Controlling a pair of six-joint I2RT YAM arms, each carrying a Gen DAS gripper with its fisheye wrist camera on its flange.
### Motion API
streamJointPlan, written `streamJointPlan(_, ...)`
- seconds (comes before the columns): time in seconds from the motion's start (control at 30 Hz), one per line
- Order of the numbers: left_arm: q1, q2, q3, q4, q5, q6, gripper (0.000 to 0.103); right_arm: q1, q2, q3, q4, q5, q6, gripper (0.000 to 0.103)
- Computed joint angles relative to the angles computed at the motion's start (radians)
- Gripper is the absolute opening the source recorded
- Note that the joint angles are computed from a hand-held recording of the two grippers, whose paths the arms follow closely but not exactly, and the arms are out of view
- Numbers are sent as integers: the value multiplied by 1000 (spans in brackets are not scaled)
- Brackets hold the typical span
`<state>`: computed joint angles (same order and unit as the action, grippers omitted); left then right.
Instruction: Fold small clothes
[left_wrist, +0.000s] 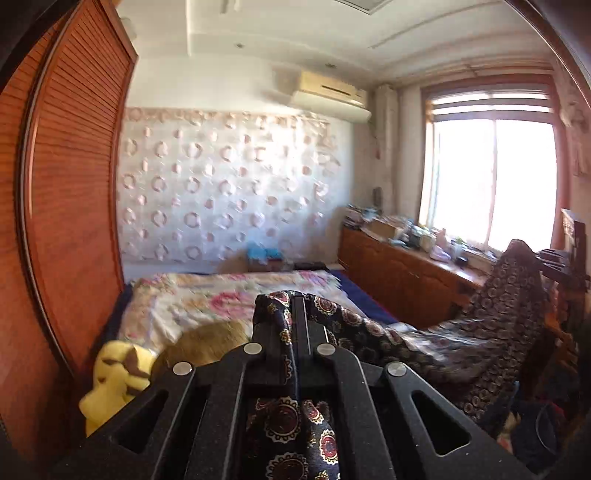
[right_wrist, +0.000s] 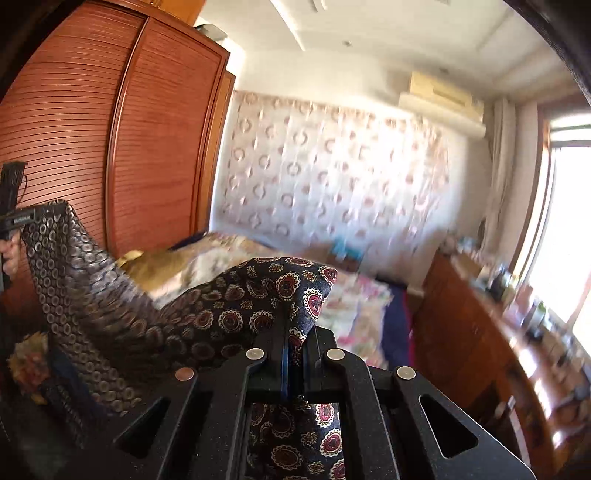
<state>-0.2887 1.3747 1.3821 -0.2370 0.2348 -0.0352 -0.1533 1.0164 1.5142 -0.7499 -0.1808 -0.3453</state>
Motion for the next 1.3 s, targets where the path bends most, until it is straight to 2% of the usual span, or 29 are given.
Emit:
streamJointPlan(0.07,4,110,128,-15,-48,7,3,34,106,92,25,84,1,4)
streamJointPlan(0.17,21,326,351,-64,-80,-6,3,52,241,156,84,167,24,4)
streamJointPlan(0.3,16,565,546,-164,-88,6,3,74,465,247,89,217,98,5)
streamJointPlan(0.37,3,644,573,-199,-89,12,3,67,581,275,60,188,113,12)
streamJointPlan(0.4,0,697,599,-235,-83,11,3,75,627,291,40,205,121,23)
streamJointPlan(0.43,-7,722,602,-258,-85,7,8,79,660,279,49,234,129,33)
streamJointPlan(0.47,-12,740,587,-271,-87,7,12,81,680,247,69,250,139,35)
streamJointPlan(0.57,-29,706,436,-184,-88,22,34,66,665,134,116,216,167,38)
streamJointPlan(0.6,-35,683,400,-171,-87,23,44,74,677,146,114,222,171,41)
streamJointPlan(0.7,-53,628,335,-173,-93,27,46,28,671,112,135,178,143,47)
streamJointPlan(0.83,-54,559,245,-122,-81,56,70,-37,651,75,143,101,120,51)
streamJointPlan(0.9,-62,498,161,-87,-64,55,74,-76,645,78,124,45,110,51)
streamJointPlan(1.07,-85,400,-8,1,-51,34,74,-96,648,45,118,10,139,51)
streamJointPlan(1.3,-139,353,-177,108,-59,-12,74,-90,655,-7,111,-20,146,51)
